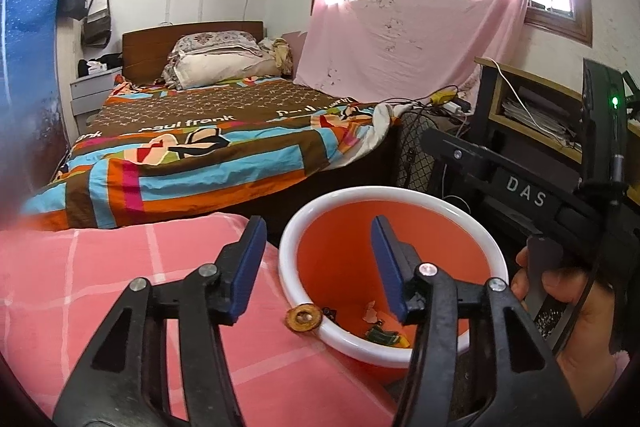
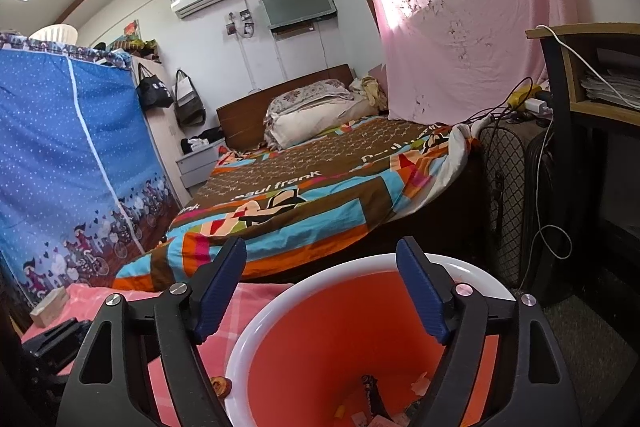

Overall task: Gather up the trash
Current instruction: 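Withdraw both open grippers from the bucket back over the bedspread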

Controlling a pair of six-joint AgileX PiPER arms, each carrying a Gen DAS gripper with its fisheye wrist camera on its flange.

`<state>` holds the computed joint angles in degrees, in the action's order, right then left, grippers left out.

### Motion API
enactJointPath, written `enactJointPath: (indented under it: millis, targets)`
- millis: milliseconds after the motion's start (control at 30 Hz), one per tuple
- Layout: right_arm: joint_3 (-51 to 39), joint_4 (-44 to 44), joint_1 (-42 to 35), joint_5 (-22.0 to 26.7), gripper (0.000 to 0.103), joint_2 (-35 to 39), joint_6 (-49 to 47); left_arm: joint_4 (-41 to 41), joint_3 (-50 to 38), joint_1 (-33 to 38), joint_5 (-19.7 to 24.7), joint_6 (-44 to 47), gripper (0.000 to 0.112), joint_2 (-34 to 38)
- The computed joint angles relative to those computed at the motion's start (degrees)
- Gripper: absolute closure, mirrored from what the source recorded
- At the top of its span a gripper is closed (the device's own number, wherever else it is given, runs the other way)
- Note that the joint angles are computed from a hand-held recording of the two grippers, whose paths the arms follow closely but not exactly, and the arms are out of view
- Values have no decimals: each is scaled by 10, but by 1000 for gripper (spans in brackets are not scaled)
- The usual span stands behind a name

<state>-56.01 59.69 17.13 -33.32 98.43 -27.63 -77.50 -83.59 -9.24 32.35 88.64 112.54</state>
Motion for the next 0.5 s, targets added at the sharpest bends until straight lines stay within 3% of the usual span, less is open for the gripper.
enactJointPath:
  millis: [233,500]
  targets:
    - [-9,0,5,6,21,6,-11,-21,6,22,-10,-1,42,-9]
    - [-12,2,22,-18,7,9,-22,-94,33,48,-47,51,13,-31]
